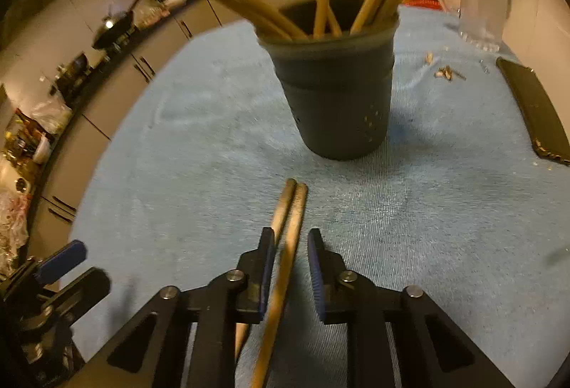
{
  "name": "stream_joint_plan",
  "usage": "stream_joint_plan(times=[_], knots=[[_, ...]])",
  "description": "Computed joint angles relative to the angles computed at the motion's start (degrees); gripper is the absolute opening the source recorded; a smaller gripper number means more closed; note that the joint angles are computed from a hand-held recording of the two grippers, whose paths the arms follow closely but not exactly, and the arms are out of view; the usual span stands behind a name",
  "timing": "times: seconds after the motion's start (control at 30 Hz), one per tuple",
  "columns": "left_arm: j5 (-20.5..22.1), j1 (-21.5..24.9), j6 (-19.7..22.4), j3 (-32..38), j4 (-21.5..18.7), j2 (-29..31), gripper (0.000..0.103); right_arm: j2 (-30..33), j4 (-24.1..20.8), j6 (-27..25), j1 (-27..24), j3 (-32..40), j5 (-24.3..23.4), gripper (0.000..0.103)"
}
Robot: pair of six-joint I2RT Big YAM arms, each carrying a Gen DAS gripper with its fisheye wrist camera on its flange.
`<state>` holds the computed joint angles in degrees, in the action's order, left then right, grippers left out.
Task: Organize utensils
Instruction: 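Close the right tool on a chopstick while the left tool grasps the other and lifts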
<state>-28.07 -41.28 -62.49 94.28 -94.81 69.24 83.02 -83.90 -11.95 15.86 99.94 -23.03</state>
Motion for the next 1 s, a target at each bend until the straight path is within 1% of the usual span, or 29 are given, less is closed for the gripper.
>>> stream_joint_plan(times=[0.03,0.1,0.17,0.2,0.23,0.3,0.4,0.43,0.5,0.53,0.63,0.7,0.77,0.8,0.83,0.87,0.93,1.0], knots=[[0.42,0.25,0.44,-0.06,0.32,0.17,0.063,0.57,-0.17,0.16,0.54,0.21,1.51,0.019],[1.06,0.67,1.30,0.03,0.73,0.55,0.063,0.94,-0.09,0.05,0.94,0.48,1.99,0.019],[2.02,1.10,2.08,0.26,1.34,0.94,0.063,1.34,-0.36,-0.66,1.66,1.12,3.76,0.016],[2.92,1.46,2.62,0.22,2.15,0.96,0.063,1.47,-0.40,-0.86,1.83,1.30,4.32,0.013],[4.34,2.02,3.41,0.26,3.21,1.09,0.063,1.65,-0.61,-1.17,1.90,1.56,4.69,0.012],[6.74,3.03,5.03,0.34,5.07,1.48,0.063,1.97,-1.22,-1.38,1.28,1.86,3.98,0.011],[9.57,4.16,6.91,0.58,7.12,2.53,0.063,1.34,-1.28,-1.93,-1.37,1.03,3.45,0.009],[11.01,4.85,8.20,0.95,7.63,3.55,0.063,0.84,-1.09,-2.13,-2.10,0.49,3.27,0.009],[12.36,5.55,9.45,1.54,8.03,5.01,0.063,0.16,-1.30,-2.71,-3.90,-0.36,2.74,0.009],[13.40,6.12,10.81,1.79,9.11,5.91,0.063,-0.33,-1.31,-2.96,-4.94,-0.90,2.67,0.009],[15.79,7.68,13.78,3.44,10.25,8.90,0.063,-1.45,-0.93,-2.69,-6.87,-1.88,3.67,0.009],[16.22,8.27,14.52,4.94,9.37,10.88,0.062,-1.30,-1.84,-2.65,-8.39,-1.55,2.24,0.009],[16.20,8.39,17.09,6.94,8.78,13.34,0.061,-1.00,-2.60,-3.02,-9.25,-1.24,0.82,0.009],[15.93,8.39,17.79,8.30,7.30,14.88,0.052,-1.04,-2.43,-2.95,-9.26,-1.39,0.67,0.009],[16.21,8.43,17.72,9.79,5.52,16.58,0.039,-1.46,-2.21,-2.42,-8.95,-1.87,0.65,0.009],[16.44,8.45,18.00,10.09,5.27,16.89,0.038,-1.35,-2.29,-2.33,-8.88,-1.71,0.66,0.009],[13.34,7.47,19.62,11.22,4.62,18.18,0.031,-1.21,-2.34,-2.44,-9.00,-1.52,0.53,0.010],[11.23,6.74,19.15,11.89,3.65,18.84,0.023,-0.95,-2.37,-2.16,-8.43,-1.28,0.64,0.011]])
